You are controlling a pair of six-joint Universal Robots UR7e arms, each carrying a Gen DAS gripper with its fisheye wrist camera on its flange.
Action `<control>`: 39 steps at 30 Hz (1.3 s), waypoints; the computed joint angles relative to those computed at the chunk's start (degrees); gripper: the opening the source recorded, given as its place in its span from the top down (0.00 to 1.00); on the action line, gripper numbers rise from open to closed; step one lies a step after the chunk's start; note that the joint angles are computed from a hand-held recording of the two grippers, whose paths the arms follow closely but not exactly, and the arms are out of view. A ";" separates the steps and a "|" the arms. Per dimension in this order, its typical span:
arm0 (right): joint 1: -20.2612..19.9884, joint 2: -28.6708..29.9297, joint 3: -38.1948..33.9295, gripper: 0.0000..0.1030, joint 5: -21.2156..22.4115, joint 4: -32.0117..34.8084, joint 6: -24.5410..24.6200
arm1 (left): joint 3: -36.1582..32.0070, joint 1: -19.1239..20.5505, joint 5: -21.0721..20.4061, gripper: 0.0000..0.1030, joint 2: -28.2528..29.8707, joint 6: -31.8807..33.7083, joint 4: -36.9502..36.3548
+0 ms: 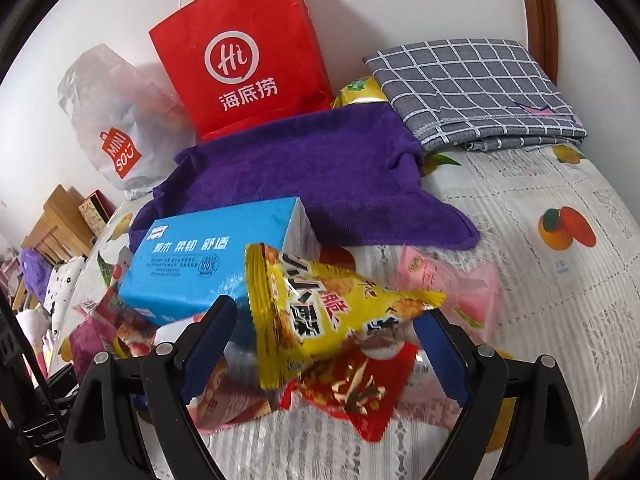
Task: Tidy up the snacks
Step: 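Grasp the yellow triangular snack bag with the right tool while the left tool lifts the pink bag, then carry the pink bag and yellow snack over the purple towel with both tools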
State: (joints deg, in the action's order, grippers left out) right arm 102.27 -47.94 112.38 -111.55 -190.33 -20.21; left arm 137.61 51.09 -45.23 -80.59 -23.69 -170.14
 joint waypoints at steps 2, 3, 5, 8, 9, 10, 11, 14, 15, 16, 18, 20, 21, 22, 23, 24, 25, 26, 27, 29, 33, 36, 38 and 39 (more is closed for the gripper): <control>-0.20 -0.23 0.52 0.24 1.09 -0.88 -0.97 | 0.17 0.27 -0.81 0.30 -0.26 0.18 -0.85; -0.13 -0.35 0.81 0.30 1.12 -1.63 -1.24 | 0.28 0.32 -1.10 0.30 -0.40 0.18 -1.17; -0.28 -1.08 1.72 0.34 1.54 -2.59 -1.71 | 0.39 0.33 -1.10 0.30 -0.43 0.20 -1.48; -0.70 -2.26 2.75 0.41 2.48 -2.51 -1.20 | 0.72 -0.34 0.22 0.28 -0.61 -0.51 -1.12; -0.90 -2.83 3.21 0.42 3.03 -2.29 -0.98 | 0.92 -0.59 0.74 0.28 -0.73 -0.73 -1.30; -1.05 -3.25 3.61 0.42 3.46 -2.18 -0.86 | 1.07 -0.84 1.30 0.28 -0.85 -0.95 -1.38; -1.14 -3.75 4.18 0.42 3.79 -2.37 -0.78 | 1.19 -1.18 2.09 0.28 -0.96 -1.31 -1.11; -0.89 -4.85 5.83 0.42 3.27 -3.84 -1.83 | 1.24 -2.40 4.66 0.27 -1.28 -2.18 1.52; -0.79 -5.36 6.52 0.42 3.02 -4.33 -2.24 | 1.15 -2.80 5.57 0.27 -1.30 -2.31 2.48; -0.78 -5.87 7.14 0.42 2.91 -4.70 -2.49 | 1.14 -3.42 6.83 0.27 -1.39 -2.43 3.51; -0.84 -7.01 8.58 0.42 2.82 -5.58 -2.97 | 1.01 -4.23 8.38 0.26 -1.50 -2.07 4.32; -0.89 -8.08 9.96 0.42 2.62 -6.43 -3.49 | 0.86 -4.95 9.49 0.23 -1.55 -1.25 4.28; -0.92 -8.61 10.72 0.42 2.44 -6.93 -3.65 | 0.50 -5.28 10.32 0.21 -1.32 -0.71 4.38; -1.00 -9.04 11.34 0.42 2.36 -7.28 -3.77 | 0.05 -5.42 10.86 0.20 -0.99 -0.41 4.68; -1.07 -9.60 12.19 0.42 2.26 -7.68 -3.91 | -0.37 -5.47 11.12 0.20 -0.63 0.00 4.69; -1.16 -9.93 12.85 0.42 2.28 -8.06 -4.17 | -0.72 -5.45 11.01 0.21 -0.14 1.10 3.80; -1.24 -10.29 13.49 0.42 2.27 -8.40 -4.44 | -1.08 -5.27 10.41 0.21 0.30 2.17 3.06; -1.34 -10.65 14.16 0.42 2.19 -8.79 -4.67 | -1.39 -5.19 9.91 0.22 0.50 2.24 3.44; -1.42 -10.99 14.82 0.42 2.01 -9.16 -4.77 | -1.76 -5.17 9.81 0.32 0.62 2.02 4.38; -1.66 -11.69 16.03 0.42 1.74 -9.45 -4.77 | -1.62 -5.61 9.89 0.38 0.60 1.30 4.84; -2.25 -12.99 18.04 0.42 1.90 -9.85 -4.69 | -0.66 -7.52 10.16 0.60 -1.10 -0.29 7.19; -2.52 -13.69 19.13 0.43 1.75 -10.24 -4.54 | -0.10 -8.77 9.00 0.60 -3.29 -2.41 10.01; -2.51 -13.83 19.61 0.43 1.53 -10.69 -4.47 | 0.23 -9.52 9.46 0.60 -3.94 -3.40 11.21; -2.42 -13.82 19.78 0.43 1.15 -10.94 -4.37 | 0.43 -10.04 9.95 0.60 -4.55 -4.58 12.69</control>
